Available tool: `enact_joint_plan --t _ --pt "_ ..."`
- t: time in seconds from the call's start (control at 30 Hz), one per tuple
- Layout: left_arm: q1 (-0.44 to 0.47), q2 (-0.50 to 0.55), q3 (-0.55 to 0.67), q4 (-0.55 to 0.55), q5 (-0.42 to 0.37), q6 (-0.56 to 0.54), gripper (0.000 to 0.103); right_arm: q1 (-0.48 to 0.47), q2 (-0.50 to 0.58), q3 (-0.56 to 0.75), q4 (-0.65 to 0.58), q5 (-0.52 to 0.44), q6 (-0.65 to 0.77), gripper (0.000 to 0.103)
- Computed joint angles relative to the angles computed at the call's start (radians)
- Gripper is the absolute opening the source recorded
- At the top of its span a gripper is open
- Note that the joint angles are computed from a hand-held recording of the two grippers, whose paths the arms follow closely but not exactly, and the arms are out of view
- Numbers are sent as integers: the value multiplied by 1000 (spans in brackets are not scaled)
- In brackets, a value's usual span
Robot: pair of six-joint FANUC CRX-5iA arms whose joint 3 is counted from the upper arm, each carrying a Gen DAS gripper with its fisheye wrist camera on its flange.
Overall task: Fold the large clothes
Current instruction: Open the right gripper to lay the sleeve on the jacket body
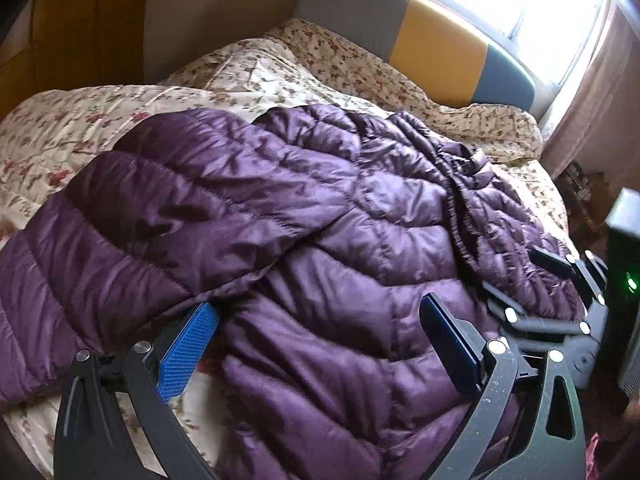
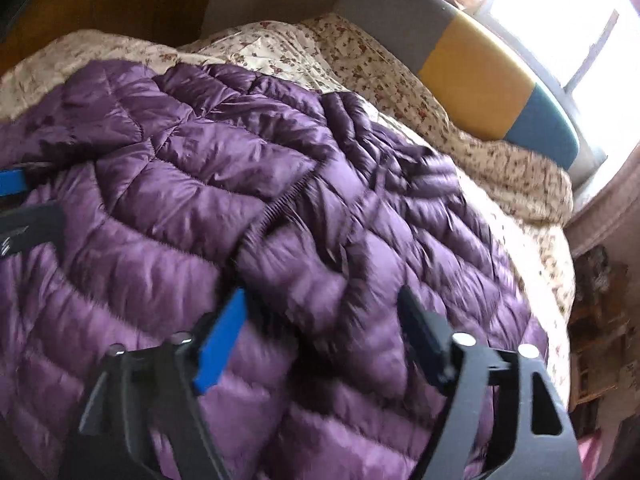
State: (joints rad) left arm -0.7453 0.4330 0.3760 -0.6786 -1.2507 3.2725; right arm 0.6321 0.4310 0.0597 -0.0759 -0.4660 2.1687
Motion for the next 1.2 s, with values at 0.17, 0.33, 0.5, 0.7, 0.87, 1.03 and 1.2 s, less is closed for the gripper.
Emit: enact_joint_plan --t 0.17,0.33,0.5,0.7,0.87,1.03,1.2 --pt "19 35 66 15 43 -96 93 -92 -8 61 -116 -85 21 93" --pt "58 118 186 71 71 -226 78 -163 33 114 -61 -74 -156 93" --pt "105 199 278 152 90 -320 66 -208 78 165 6 -66 -312 93" --pt "145 241 301 220 145 -358 11 -229 148 262 9 -116 -375 93" --pt "122 181 218 152 180 -275 5 -213 174 296 -45 -149 -341 93" --pt "104 121 135 107 167 -200 5 -172 191 290 -52 -137 -322 94" --pt "95 108 123 103 128 -194 8 -152 228 299 -21 -134 -379 96"
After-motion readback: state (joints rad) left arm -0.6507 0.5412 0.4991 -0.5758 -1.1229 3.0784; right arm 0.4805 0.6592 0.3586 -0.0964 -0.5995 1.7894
